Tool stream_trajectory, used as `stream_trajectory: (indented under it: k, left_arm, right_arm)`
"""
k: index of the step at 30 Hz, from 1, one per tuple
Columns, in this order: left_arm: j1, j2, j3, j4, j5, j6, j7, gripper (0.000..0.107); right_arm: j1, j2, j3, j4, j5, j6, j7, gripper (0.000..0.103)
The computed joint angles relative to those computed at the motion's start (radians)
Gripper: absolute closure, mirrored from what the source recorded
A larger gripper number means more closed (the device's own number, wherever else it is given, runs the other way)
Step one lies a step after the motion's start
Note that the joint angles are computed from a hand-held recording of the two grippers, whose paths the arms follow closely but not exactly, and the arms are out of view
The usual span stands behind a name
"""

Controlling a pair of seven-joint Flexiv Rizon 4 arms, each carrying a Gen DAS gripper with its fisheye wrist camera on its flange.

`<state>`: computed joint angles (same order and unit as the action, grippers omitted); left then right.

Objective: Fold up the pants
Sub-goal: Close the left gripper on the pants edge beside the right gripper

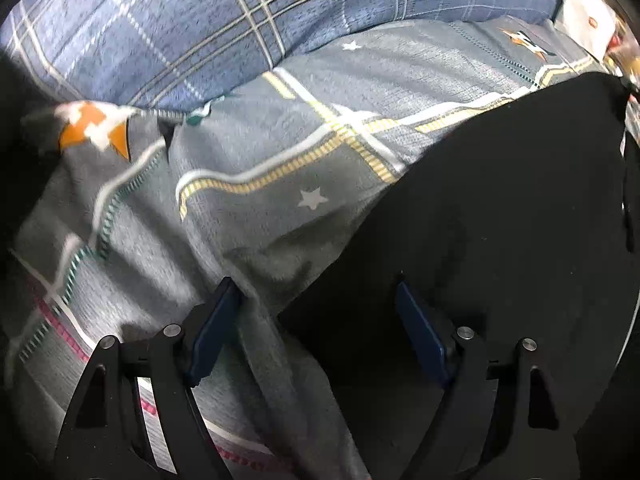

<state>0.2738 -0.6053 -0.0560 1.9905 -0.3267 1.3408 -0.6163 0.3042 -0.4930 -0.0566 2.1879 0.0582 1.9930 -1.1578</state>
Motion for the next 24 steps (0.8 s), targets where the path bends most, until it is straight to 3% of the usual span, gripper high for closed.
stream_trajectory:
  k: [8, 12, 15, 17, 21, 22, 24]
  left_arm:
    - [-0.141, -0.003, 0.145, -0.024, 0.206, 0.069, 0.014, 0.030]
    - [-0.056, 0.001, 0.066, -0.093, 0.139, -0.152, 0.069, 0.042]
    - [-0.010, 0.001, 0.027, -0.109, 0.077, -0.232, 0.125, 0.049]
    - [-0.002, 0.010, 0.012, -0.080, 0.058, -0.180, 0.174, 0.049]
    - [-0.037, 0.021, 0.020, 0.029, 0.171, 0.113, 0.243, 0.051]
    - [-0.051, 0.021, 0.029, 0.037, 0.165, 0.133, 0.268, 0.054]
    - [-0.049, 0.027, 0.034, 0.003, 0.141, 0.027, 0.249, 0.055]
  right_arm:
    - [-0.026, -0.006, 0.021, -0.004, -0.010, -0.004, 0.012, 0.098]
    - [-0.013, -0.009, 0.010, -0.005, -0.006, -0.003, 0.014, 0.098]
    - [-0.023, -0.008, 0.018, -0.002, -0.016, -0.006, 0.016, 0.098]
    - [-0.032, -0.010, 0.024, -0.003, -0.023, -0.008, 0.019, 0.098]
    - [-0.060, -0.018, 0.044, -0.010, -0.042, -0.015, 0.034, 0.098]
    - [-0.061, -0.019, 0.045, -0.010, -0.043, -0.014, 0.038, 0.098]
    - [-0.069, -0.023, 0.052, -0.014, -0.050, -0.016, 0.049, 0.098]
